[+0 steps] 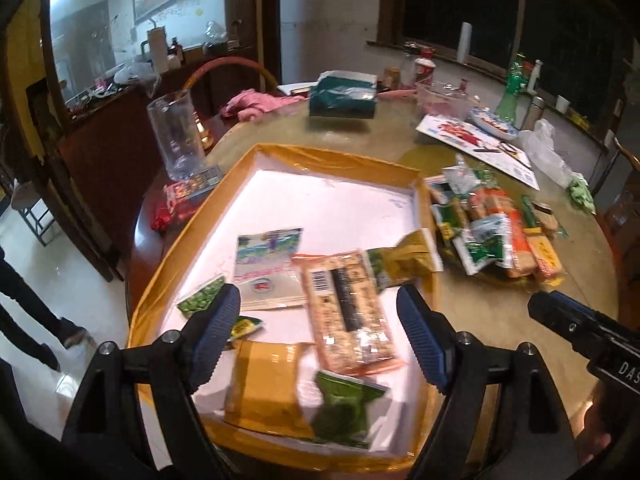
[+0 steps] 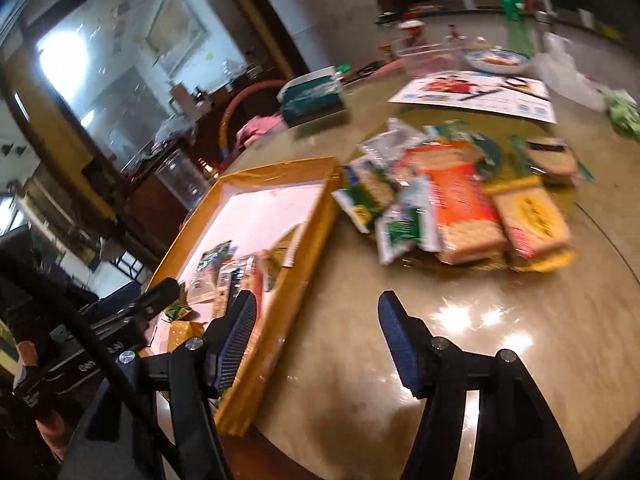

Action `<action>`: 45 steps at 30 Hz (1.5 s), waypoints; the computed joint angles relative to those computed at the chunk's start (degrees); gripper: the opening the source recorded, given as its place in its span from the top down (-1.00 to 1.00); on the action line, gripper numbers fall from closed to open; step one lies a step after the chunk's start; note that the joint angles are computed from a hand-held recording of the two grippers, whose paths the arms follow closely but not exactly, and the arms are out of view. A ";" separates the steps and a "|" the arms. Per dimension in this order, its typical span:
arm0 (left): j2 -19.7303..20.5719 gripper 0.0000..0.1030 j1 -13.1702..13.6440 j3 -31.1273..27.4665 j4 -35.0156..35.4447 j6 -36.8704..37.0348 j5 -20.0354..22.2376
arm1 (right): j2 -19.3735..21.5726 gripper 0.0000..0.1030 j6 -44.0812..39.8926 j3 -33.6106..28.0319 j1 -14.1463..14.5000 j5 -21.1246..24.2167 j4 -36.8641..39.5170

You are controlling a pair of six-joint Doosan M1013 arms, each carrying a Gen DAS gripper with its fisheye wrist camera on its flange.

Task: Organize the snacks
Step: 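Withdraw both grippers from the box toward the remaining snacks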

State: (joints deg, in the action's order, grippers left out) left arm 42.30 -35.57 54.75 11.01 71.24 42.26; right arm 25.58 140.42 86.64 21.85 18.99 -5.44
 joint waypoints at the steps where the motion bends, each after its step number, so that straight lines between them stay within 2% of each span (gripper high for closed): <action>1: -0.21 -0.57 -0.28 0.27 0.43 -0.08 -0.38 | -0.66 -0.23 -0.06 1.09 -0.16 -0.64 0.25; 5: -0.34 -0.57 -1.44 0.21 2.11 -0.13 -0.08 | -2.29 -0.23 -1.92 3.88 -0.85 -2.94 3.10; 8: -0.32 -0.57 -2.18 0.17 3.16 -0.29 0.16 | -3.36 -0.23 -9.15 5.74 -1.68 -4.92 10.58; 12: -0.39 -0.57 -3.29 0.30 5.71 -0.88 0.98 | -4.05 -0.23 -13.58 6.97 -2.31 -5.64 15.18; 16: -0.53 -0.57 -4.07 0.53 5.67 1.41 1.20 | -4.53 -0.23 -11.25 7.80 -2.65 -5.91 11.69; 21: -0.90 -0.60 -3.94 1.17 -0.90 7.39 0.70 | -4.62 -0.23 1.02 8.22 -2.75 -2.90 -2.53; 24: -0.75 -0.61 -3.75 0.80 -5.96 11.64 1.41 | -4.65 -0.23 3.79 8.85 -3.89 -1.97 -3.99; 27: -0.50 -0.61 -3.99 0.42 -6.98 12.67 1.71 | -4.12 -0.24 8.72 8.66 -5.39 -0.20 -8.17; 31: -0.62 -0.61 -4.06 0.54 -7.67 13.19 1.61 | -1.26 -0.24 3.91 5.30 -7.74 5.22 -6.34; 36: -0.69 -0.61 -3.83 0.75 -7.42 12.10 1.74 | 2.75 -0.24 -10.96 1.05 -9.87 9.03 3.98; 39: -0.27 -0.62 -3.72 0.23 -7.41 11.74 2.23 | 3.69 -0.34 -11.13 -0.37 -9.43 10.92 2.30; 42: 0.40 -0.62 -3.49 -0.87 -9.56 12.96 3.39 | 3.55 -0.34 -5.29 -0.32 -8.13 11.90 -4.13; 45: 1.50 -0.62 -3.28 -2.68 -12.52 15.12 4.91 | 2.82 -0.32 -1.85 0.35 -7.18 13.66 -6.60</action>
